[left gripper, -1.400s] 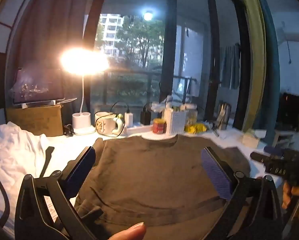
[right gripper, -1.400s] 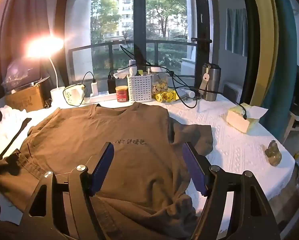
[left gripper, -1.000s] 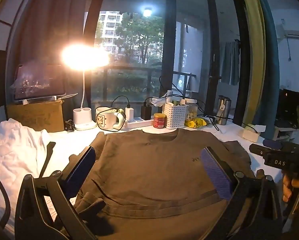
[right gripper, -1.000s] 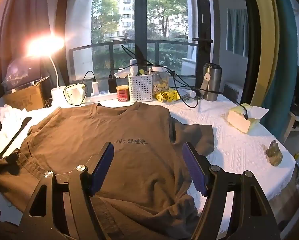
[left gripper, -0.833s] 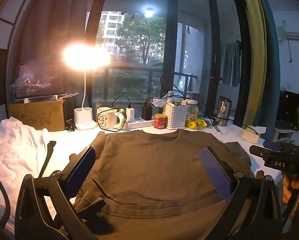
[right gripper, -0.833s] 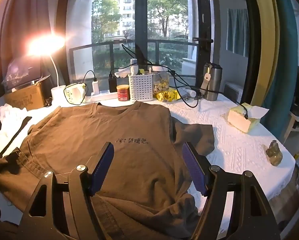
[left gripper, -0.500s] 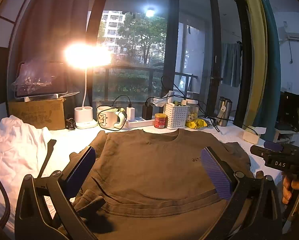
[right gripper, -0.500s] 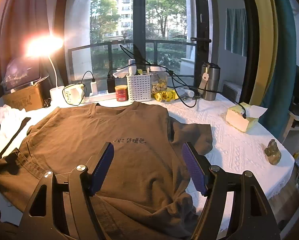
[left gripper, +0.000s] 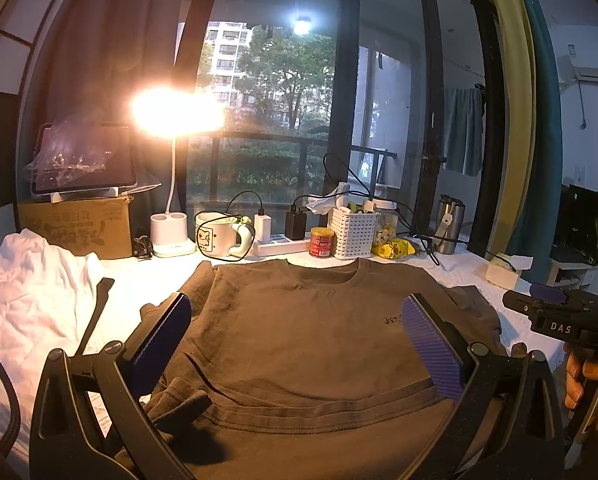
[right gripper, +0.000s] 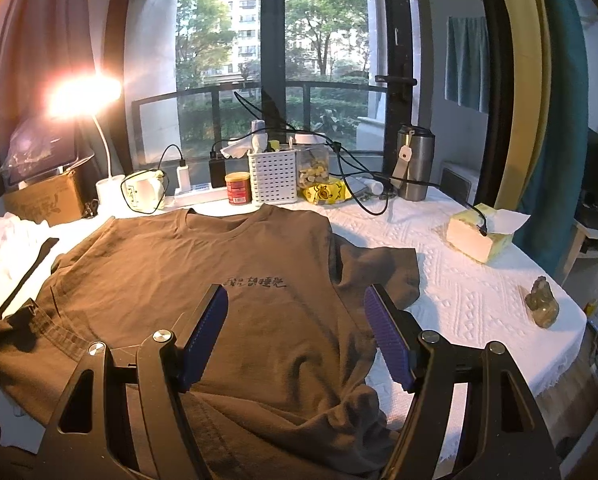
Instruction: Fold small clothes
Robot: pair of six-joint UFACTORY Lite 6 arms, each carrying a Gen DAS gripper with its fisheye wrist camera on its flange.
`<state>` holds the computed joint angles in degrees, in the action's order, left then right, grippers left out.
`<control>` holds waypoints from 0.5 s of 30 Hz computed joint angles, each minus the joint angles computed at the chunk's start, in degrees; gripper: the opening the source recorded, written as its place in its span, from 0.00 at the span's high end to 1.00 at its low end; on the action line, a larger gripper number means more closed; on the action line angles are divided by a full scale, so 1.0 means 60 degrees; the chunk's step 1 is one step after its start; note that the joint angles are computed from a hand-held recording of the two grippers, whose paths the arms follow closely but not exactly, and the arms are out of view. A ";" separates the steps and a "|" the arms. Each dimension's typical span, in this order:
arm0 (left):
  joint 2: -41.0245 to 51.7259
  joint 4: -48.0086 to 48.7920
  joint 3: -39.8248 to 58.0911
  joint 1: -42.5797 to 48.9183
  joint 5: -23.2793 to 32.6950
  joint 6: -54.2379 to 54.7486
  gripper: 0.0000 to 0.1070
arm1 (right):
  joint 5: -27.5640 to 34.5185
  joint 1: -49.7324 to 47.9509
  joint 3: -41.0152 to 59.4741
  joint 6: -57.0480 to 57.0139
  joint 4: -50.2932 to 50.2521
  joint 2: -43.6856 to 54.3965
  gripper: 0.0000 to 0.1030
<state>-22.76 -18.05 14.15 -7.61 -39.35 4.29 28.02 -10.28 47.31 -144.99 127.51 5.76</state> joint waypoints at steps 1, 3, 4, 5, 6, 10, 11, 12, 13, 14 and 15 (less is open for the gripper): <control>0.0012 -0.0024 0.0010 -0.0013 -0.0005 0.0026 0.04 | -0.0007 0.0001 -0.0027 -0.0019 0.0028 -0.0030 0.28; 0.0000 -0.0060 -0.0007 -0.0030 -0.0017 0.0049 0.04 | 0.0009 -0.0014 -0.0014 -0.0008 0.0003 -0.0014 0.28; 0.0003 -0.0058 -0.0003 -0.0025 -0.0018 0.0048 0.04 | 0.0008 -0.0014 -0.0024 -0.0012 0.0005 -0.0020 0.28; 0.0000 0.0016 0.0010 0.0025 0.0012 -0.0002 0.04 | 0.0019 -0.0017 -0.0036 -0.0030 0.0027 -0.0026 0.28; -0.0003 0.0094 0.0004 0.0068 0.0019 -0.0065 0.04 | 0.0028 -0.0018 -0.0035 -0.0028 0.0020 -0.0019 0.28; -0.0010 0.0184 -0.0020 0.0113 0.0021 -0.0142 0.04 | 0.0039 -0.0026 -0.0039 -0.0038 0.0017 -0.0014 0.28; -0.0016 0.0190 -0.0028 0.0115 0.0022 -0.0152 0.04 | 0.0045 -0.0031 -0.0033 -0.0032 0.0008 -0.0010 0.28; -0.0021 0.0175 -0.0031 0.0109 0.0024 -0.0142 0.04 | 0.0031 -0.0021 -0.0033 -0.0047 0.0024 -0.0011 0.28; -0.0023 0.0166 -0.0034 0.0102 0.0017 -0.0138 0.04 | 0.0029 -0.0024 -0.0034 -0.0044 0.0014 -0.0009 0.28; -0.0019 0.0158 -0.0033 0.0098 0.0007 -0.0134 0.04 | 0.0038 -0.0033 -0.0029 -0.0039 0.0004 -0.0004 0.28; -0.0018 0.0140 -0.0044 0.0089 -0.0009 -0.0129 0.04 | 0.0045 -0.0028 -0.0039 -0.0048 0.0024 -0.0008 0.28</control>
